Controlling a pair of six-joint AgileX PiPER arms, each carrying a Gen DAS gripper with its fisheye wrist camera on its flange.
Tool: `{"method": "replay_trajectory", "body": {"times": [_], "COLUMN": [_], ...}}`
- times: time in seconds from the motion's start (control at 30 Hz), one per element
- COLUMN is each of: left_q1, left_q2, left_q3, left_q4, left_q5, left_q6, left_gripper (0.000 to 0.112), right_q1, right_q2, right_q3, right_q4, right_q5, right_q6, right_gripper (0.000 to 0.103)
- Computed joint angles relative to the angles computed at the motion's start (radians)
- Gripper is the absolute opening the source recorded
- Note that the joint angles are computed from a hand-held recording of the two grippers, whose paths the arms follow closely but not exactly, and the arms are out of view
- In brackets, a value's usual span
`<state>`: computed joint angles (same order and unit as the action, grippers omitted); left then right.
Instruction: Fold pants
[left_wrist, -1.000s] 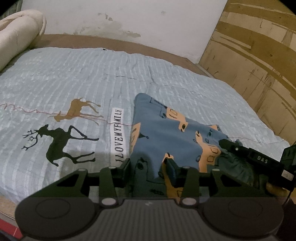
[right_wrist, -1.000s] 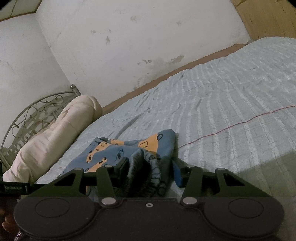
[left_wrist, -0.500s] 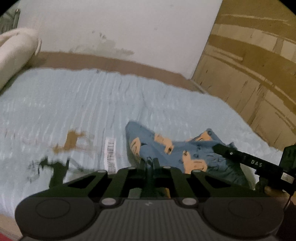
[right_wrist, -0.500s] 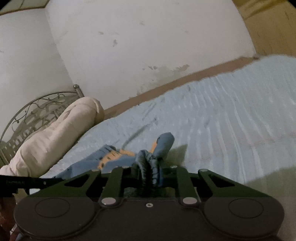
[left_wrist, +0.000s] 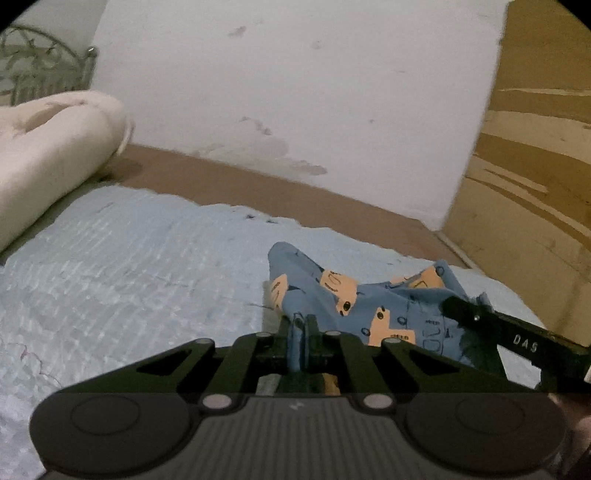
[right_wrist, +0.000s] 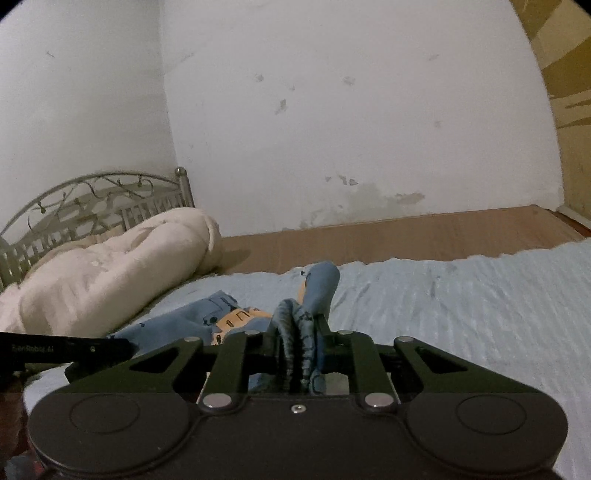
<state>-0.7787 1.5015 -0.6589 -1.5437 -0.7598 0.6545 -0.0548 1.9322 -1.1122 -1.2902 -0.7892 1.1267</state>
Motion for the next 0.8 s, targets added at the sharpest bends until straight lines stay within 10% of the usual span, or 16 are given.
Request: {"method": "replay_trajectory", "body": {"times": [0.43, 0.8], "left_q1": [0.104, -0.024], "left_q2": [0.083, -0.007], "left_q3": [0.017, -0.001], "left_q4": [0.027, -0.174], "left_q5": [0.127, 0.014], "left_q6": [-0.037, 0.136], "left_gripper": [0.012, 0.088], "right_q1": [0.103, 0.119], "right_q2": [0.150, 0.002], "right_q3": [-0.147, 0.058], "right_q4": [-0.117, 0.129], "right_q5": [0.187, 0.243], "right_q6": [0.165, -0.150], "right_gripper": [0.020, 0.085]}}
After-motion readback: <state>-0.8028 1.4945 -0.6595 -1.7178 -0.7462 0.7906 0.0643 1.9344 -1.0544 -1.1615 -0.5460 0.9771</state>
